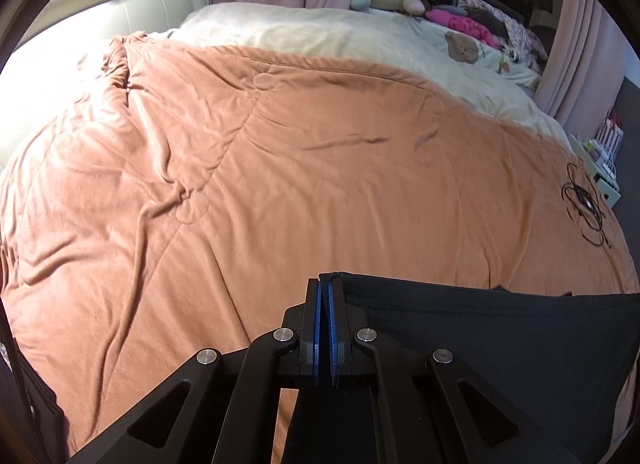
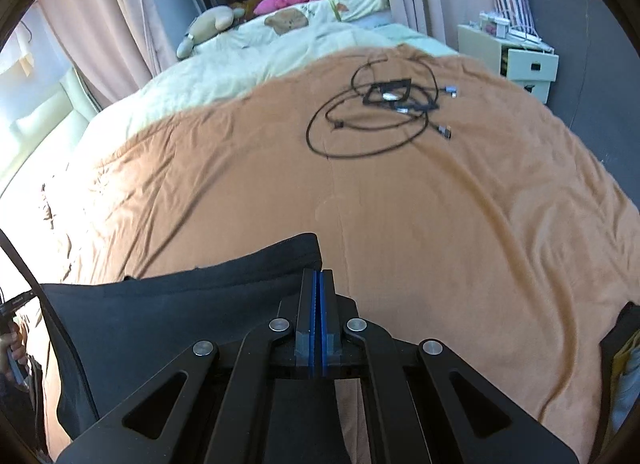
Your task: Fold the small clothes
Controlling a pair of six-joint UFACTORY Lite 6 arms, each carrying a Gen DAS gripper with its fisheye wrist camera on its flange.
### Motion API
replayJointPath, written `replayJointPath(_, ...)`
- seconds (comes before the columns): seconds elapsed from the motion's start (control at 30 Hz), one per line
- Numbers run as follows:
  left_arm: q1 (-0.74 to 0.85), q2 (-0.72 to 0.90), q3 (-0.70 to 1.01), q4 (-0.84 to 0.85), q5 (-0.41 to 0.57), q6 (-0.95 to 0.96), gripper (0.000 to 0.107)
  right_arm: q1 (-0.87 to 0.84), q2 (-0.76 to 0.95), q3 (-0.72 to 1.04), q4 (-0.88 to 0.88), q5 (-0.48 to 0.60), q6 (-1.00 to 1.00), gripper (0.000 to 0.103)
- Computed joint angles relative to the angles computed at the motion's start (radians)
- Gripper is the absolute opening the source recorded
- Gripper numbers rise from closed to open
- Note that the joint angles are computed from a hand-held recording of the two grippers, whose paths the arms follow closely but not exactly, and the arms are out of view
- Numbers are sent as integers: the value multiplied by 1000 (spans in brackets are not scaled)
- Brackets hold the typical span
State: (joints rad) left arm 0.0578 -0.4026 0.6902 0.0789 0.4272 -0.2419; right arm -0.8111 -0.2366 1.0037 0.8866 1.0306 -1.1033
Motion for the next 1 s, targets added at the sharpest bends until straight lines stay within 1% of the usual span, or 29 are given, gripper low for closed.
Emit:
replayJointPath(0.13,-20,106,46,67,-47,-75,3,54,18,3,-10,-63,27,0)
replayJointPath(0.3,-45,287,97,218,-141,-234,3,189,100,-2,-39,-228,78,0)
replayJointPath(0.4,-45,387,124,313,-194,-332,3,254,173,29,-51,-299,114,0)
replayJointPath(0.47,-51,453,145,417,-218,-441,3,287,227,55,-53,-337,127,0)
replayJointPath(0.5,-54,486,157,458,-225,-484,3,317,247,51,-64,-374,136,0)
replayJointPath(0.53,-57,506,165,476,-225,-504,4,352,263,56,-116,-420,184,0)
replayJointPath(0.57,-59,534,176,477,-226,-508,4,378,268,56,-169,-460,238,0)
replayJointPath(0.6,-58,558,182,448,-234,-479,5,412,269,47,-239,-521,310,0)
replayJointPath(0.63,-57,571,182,415,-238,-442,5,429,274,49,-267,-541,339,0)
replayJointPath(0.67,-56,574,175,404,-245,-425,6,430,287,60,-254,-523,327,0)
replayJointPath(0.73,-54,562,150,361,-256,-379,15,438,289,63,-264,-508,336,0)
replayJointPath(0.77,-48,543,130,292,-264,-316,24,446,281,56,-290,-517,355,7)
replayJointPath(0.8,-43,527,114,239,-270,-268,33,453,263,40,-284,-514,347,24)
replayJointPath(0.83,-44,508,97,222,-273,-257,38,444,252,30,-262,-503,319,37)
replayJointPath(0.87,-48,474,71,248,-272,-287,46,442,241,21,-243,-496,296,57)
replayJointPath(0.9,-54,451,55,281,-267,-321,51,444,212,-4,-228,-495,277,59)
replayJointPath(0.93,-64,426,40,319,-258,-361,52,443,197,-15,-225,-486,270,59)
replayJointPath(0.97,-75,394,22,314,-244,-360,53,446,174,-31,-233,-469,274,59)
replayJointPath(1.0,-77,371,9,268,-236,-316,53,438,155,-50,-235,-464,265,59)
